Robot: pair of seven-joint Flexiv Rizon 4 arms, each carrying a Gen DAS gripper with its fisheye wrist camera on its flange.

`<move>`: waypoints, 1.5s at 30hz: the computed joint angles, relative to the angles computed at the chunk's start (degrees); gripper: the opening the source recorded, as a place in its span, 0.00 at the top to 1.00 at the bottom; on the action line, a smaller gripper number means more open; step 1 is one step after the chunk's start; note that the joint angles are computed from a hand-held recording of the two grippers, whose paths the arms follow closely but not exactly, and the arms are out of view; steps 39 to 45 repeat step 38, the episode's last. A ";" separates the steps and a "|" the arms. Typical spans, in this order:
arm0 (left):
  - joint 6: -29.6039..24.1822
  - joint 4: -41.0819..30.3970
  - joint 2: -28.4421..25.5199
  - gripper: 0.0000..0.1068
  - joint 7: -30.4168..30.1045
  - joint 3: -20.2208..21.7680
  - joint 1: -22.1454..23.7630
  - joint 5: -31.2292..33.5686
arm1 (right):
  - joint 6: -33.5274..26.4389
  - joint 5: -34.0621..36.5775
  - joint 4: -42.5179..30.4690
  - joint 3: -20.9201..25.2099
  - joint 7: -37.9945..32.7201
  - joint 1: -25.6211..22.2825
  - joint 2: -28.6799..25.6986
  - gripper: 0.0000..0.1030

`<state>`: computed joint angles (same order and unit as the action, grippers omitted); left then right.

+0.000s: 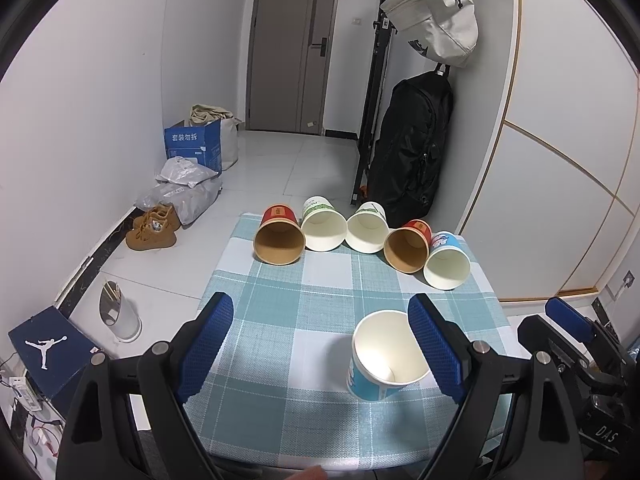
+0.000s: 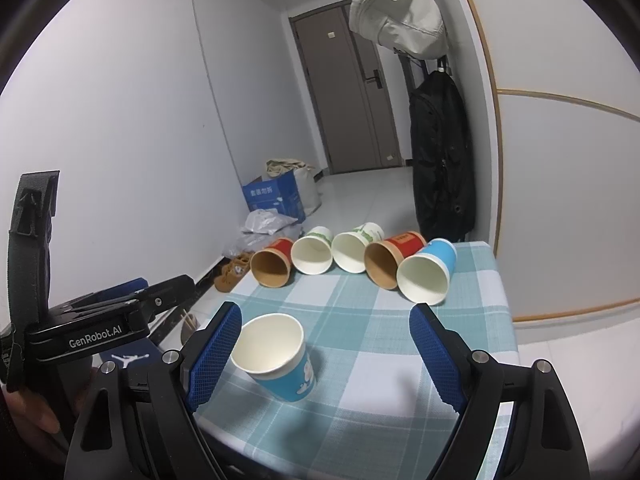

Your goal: Flip cup upright

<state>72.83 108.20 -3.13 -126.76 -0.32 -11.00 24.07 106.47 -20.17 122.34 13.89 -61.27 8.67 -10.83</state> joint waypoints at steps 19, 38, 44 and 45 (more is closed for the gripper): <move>0.54 0.32 -0.06 0.19 0.48 0.00 0.00 -0.51 | -0.10 0.32 -0.03 0.25 -0.16 -0.20 0.02 0.16; 0.65 0.83 0.19 0.19 1.05 -0.13 0.30 -2.03 | -1.22 0.00 -0.27 1.49 0.37 -1.46 -0.09 0.16; 0.65 0.83 0.19 0.19 1.05 -0.13 0.30 -2.03 | -1.22 0.00 -0.27 1.49 0.37 -1.46 -0.09 0.16; 0.65 0.83 0.19 0.19 1.05 -0.13 0.30 -2.03 | -1.22 0.00 -0.27 1.49 0.37 -1.46 -0.09 0.16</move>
